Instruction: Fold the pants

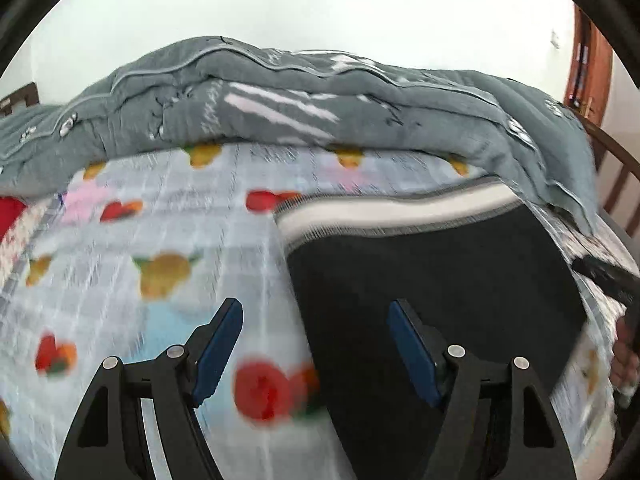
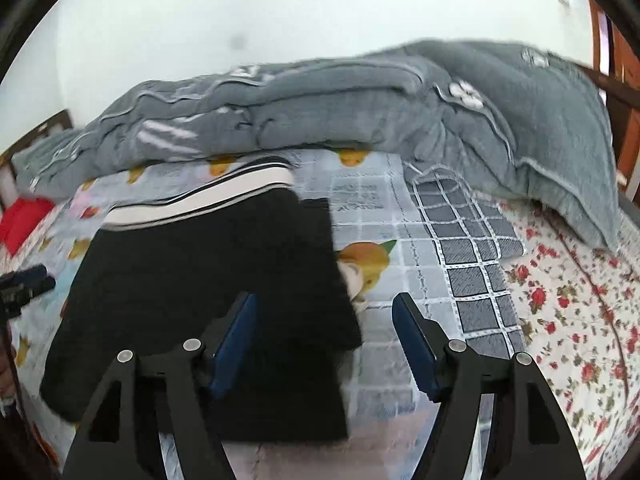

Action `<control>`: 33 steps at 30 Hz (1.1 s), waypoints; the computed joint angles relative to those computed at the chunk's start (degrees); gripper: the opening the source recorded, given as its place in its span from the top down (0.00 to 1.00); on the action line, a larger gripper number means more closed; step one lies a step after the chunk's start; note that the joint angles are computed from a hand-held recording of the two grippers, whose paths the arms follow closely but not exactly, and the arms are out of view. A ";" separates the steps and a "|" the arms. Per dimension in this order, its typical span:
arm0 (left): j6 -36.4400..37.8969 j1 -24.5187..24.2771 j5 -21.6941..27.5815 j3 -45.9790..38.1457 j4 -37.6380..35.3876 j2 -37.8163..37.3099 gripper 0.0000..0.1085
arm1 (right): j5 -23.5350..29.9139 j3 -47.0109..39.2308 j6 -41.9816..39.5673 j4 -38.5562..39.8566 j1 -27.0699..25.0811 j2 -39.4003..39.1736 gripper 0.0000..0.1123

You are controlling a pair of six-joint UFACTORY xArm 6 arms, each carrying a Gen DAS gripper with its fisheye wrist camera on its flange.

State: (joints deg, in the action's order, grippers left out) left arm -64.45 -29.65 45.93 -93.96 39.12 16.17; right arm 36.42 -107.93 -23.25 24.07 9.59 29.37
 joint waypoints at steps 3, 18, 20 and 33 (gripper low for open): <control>5.74 1.93 -4.09 -1.52 -8.86 2.63 0.33 | 4.63 -5.60 2.05 0.60 -0.64 3.62 0.41; 5.97 3.53 -15.85 3.63 -24.29 5.14 0.63 | 21.24 -25.58 5.69 4.80 -1.26 18.06 0.26; 5.69 4.07 -17.14 5.21 -23.31 3.48 0.78 | 16.82 -18.92 4.86 2.23 0.01 13.34 0.34; 6.52 11.60 -12.42 24.79 -17.61 -15.93 0.71 | 12.45 -3.30 -0.18 10.59 8.73 3.48 0.44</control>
